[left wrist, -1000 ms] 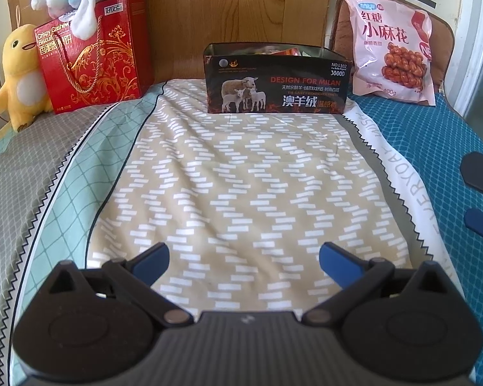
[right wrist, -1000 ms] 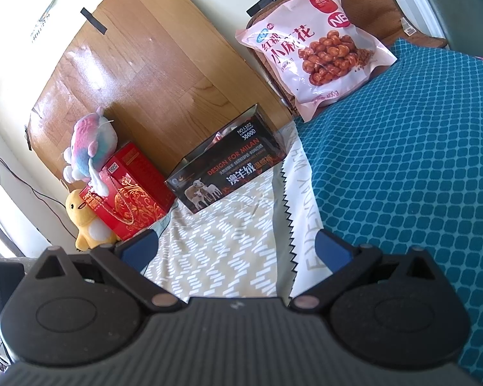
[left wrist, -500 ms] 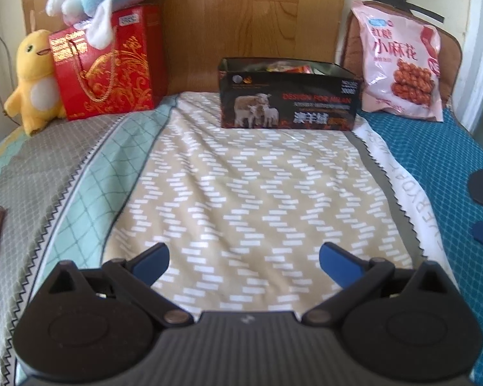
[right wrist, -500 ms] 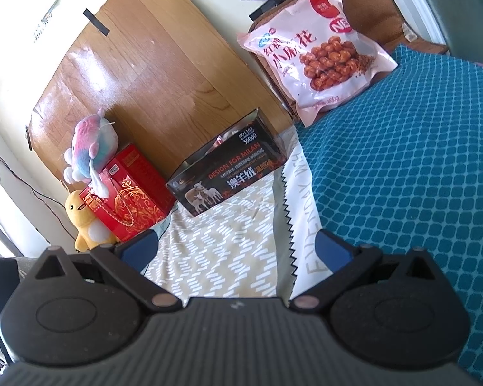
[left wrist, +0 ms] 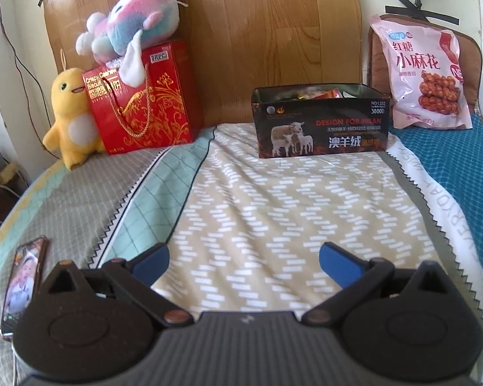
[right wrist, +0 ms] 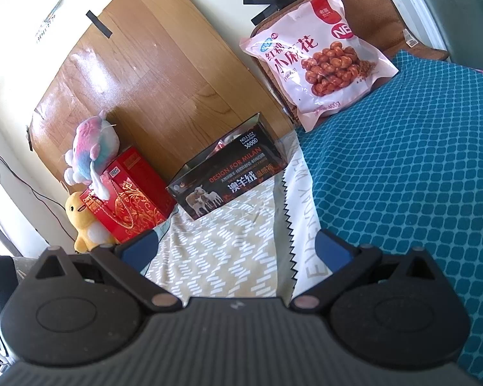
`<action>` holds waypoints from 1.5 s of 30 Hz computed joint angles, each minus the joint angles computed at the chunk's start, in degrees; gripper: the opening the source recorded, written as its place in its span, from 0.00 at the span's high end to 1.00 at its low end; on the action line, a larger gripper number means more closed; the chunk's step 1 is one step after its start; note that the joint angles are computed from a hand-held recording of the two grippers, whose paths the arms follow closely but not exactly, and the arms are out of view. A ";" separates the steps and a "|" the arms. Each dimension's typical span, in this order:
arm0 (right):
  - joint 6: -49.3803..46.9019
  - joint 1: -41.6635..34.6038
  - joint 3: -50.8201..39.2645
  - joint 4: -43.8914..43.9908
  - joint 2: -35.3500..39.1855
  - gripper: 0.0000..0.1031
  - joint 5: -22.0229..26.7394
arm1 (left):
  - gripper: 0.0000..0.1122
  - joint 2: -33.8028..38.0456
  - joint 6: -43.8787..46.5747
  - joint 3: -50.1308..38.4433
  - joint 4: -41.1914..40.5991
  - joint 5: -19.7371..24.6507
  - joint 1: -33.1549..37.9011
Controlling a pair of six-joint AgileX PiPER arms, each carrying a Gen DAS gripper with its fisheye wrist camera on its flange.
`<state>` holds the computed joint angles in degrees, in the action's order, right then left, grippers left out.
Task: Organize snacks
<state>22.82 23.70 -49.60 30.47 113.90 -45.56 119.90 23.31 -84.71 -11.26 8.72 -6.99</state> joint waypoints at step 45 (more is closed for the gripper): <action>1.40 -0.26 0.45 -0.38 0.01 0.00 0.18 | 0.08 0.19 -18.96 0.37 22.69 -0.98 -1.40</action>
